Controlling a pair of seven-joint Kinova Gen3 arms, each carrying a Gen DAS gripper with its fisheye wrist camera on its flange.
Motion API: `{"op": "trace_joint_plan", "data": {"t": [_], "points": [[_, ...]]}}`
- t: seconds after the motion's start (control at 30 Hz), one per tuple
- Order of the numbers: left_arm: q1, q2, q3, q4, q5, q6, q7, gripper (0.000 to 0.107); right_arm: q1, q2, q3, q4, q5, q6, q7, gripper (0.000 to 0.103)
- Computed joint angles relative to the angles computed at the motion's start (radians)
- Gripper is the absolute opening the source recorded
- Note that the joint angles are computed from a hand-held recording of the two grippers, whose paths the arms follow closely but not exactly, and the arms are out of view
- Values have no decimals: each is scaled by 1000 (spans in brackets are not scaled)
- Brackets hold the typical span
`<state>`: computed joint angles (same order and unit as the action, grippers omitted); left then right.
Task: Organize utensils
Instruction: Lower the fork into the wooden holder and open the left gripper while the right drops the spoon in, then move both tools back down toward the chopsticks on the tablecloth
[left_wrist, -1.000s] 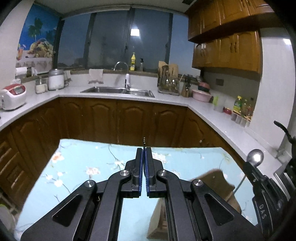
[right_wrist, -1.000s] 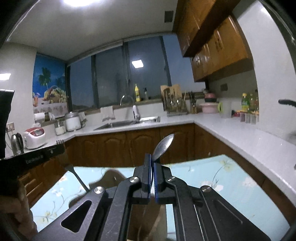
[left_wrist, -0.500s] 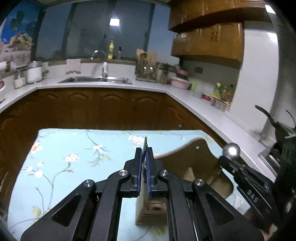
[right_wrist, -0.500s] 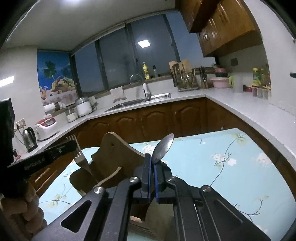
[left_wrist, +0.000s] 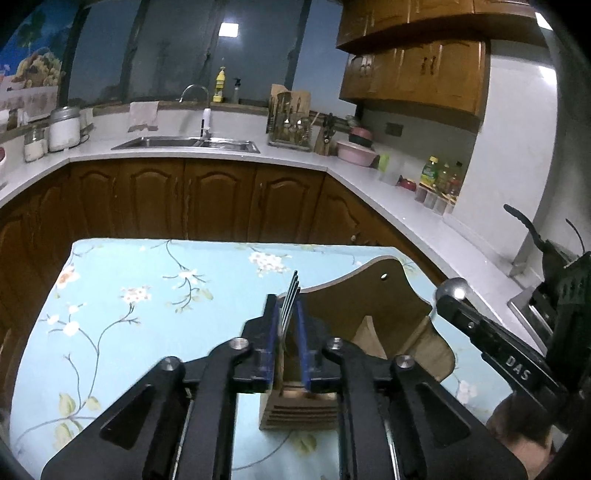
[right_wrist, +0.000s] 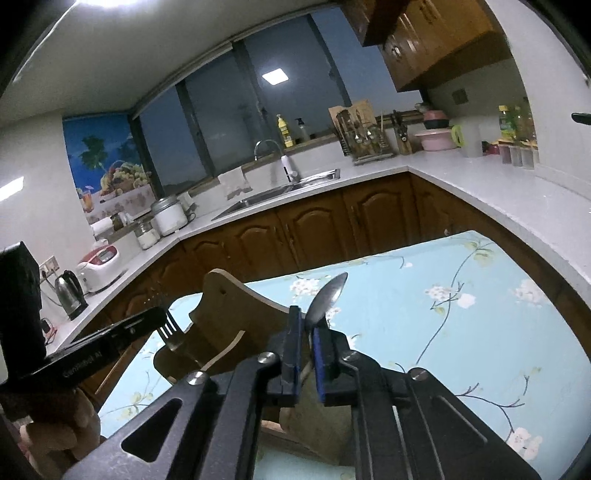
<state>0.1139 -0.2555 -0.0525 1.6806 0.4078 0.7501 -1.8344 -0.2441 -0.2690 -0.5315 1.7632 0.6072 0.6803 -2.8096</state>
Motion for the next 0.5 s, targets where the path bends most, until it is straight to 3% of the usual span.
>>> {"op": "trace_joint_plan", "data": {"t": [0.03,0.1,0.17,0.27,0.37,0.5], "points": [[-5,-6,2,1,-3,4,12,31,-4,-8,9,4,-10,-4,0,26],[-16,-24,11,9,-19,-4,39,42,2,-25,10,11,-23,-5,-3,33],[-16,-32,3,6,-27,11,51,46,7,-44,16,14,-51,-1,3,36],[-20,-57,-10,6,-39,46,63,59,16,-80,24,19,-104,4,23,47],[-28,-105,-24,26,-54,63,82,76,33,-134,30,40,-163,-8,46,74],[-27,-189,-74,66,-59,101,96,86,55,-216,12,61,-227,2,86,83]]}}
